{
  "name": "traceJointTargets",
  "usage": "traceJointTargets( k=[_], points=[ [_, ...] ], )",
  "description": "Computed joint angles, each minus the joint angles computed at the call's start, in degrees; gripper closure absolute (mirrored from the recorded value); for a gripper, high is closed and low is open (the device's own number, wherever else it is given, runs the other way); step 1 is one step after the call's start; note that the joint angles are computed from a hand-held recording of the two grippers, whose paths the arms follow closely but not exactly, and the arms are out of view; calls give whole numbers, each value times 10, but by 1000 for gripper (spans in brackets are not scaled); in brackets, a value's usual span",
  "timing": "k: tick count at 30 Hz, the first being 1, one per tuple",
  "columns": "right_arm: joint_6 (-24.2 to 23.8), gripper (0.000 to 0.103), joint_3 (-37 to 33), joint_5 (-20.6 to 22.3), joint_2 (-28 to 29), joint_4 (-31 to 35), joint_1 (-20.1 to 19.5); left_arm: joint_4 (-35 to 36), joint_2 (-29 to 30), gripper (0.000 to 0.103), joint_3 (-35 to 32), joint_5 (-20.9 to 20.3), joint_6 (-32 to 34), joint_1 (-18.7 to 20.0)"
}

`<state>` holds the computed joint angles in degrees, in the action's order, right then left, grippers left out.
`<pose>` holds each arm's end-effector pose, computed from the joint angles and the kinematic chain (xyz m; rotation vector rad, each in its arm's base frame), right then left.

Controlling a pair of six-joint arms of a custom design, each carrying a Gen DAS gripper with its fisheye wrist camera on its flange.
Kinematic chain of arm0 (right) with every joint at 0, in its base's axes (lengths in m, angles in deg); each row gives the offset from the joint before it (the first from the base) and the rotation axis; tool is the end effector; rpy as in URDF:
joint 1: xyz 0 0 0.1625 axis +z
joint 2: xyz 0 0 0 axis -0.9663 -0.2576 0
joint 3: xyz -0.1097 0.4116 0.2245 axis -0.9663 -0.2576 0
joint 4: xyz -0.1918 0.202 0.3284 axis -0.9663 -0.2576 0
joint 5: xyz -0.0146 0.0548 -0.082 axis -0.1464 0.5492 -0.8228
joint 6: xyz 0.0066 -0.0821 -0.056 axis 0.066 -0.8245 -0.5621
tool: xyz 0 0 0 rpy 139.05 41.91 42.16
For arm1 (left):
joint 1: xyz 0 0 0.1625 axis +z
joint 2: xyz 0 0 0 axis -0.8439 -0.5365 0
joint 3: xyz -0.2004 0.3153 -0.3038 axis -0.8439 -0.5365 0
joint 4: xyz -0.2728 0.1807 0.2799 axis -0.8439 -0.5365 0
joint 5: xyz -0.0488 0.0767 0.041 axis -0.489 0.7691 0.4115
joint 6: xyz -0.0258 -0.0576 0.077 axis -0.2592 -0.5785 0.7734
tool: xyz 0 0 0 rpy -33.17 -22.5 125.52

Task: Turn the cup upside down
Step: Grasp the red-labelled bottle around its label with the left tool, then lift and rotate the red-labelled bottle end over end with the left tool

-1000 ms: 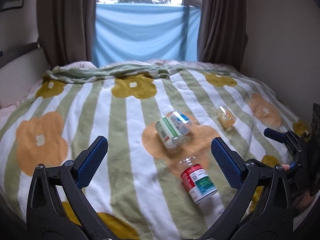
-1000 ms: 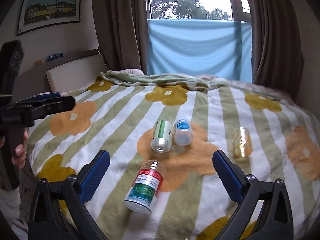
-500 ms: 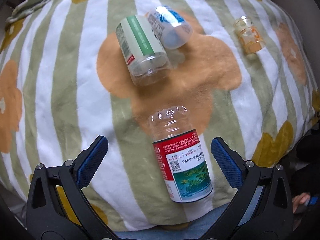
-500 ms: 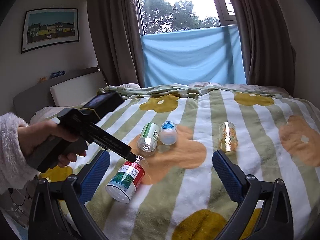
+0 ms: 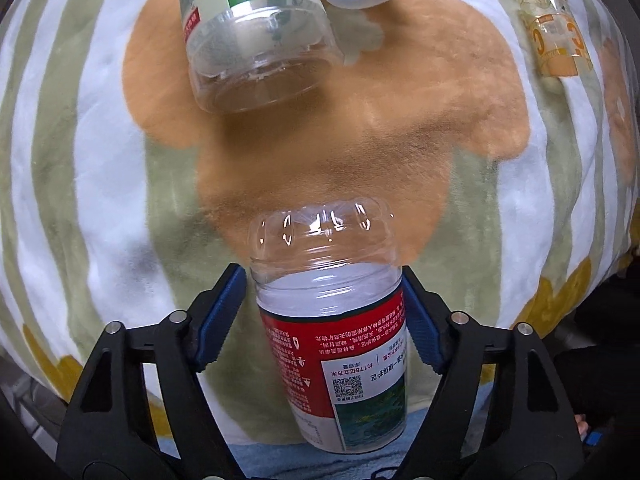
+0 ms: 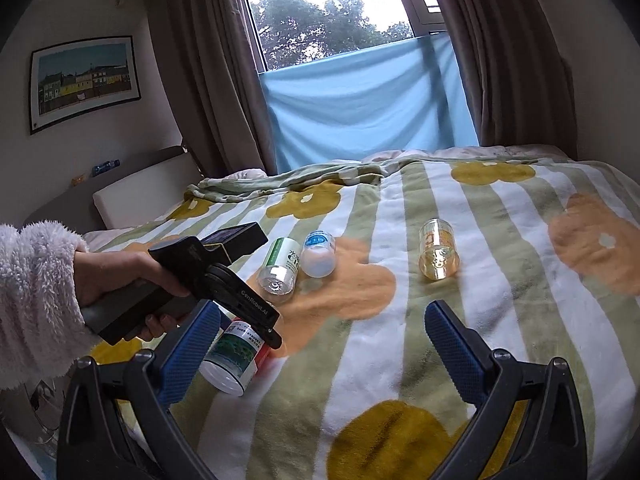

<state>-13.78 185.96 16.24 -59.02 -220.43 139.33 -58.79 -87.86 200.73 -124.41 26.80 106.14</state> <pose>0.0375 -0.3251 0.2409 1.0571 -2.5698 1.1127 -0.2012 -0.4899 0.0116 -0.2619 2.4762 0.0170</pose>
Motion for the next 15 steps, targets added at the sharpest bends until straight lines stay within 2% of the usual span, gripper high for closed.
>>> traceJointTargets(
  k=[1,5,7,9,11,14,15],
  points=[
    [1,0,0,0,0,0,-1,-13,1,41,5,-7,2,3],
    [-1,0,-1,1,0,2,-2,-41,4,44,19,-12,7,6],
    [-1,0,-2,1,-2,5,-1,-46,-3,44,25,0,5,2],
    [-3,0,-2,1,-3,6,0,-54,-23,44,40,25,4,-20],
    [-7,0,-1,3,-1,1,1,-93,-43,44,70,80,17,-60],
    [-5,0,2,1,6,-15,7,-259,-55,44,157,204,62,-146],
    [-6,0,2,-1,7,-16,9,-292,-52,44,177,251,64,-173]
  ],
)
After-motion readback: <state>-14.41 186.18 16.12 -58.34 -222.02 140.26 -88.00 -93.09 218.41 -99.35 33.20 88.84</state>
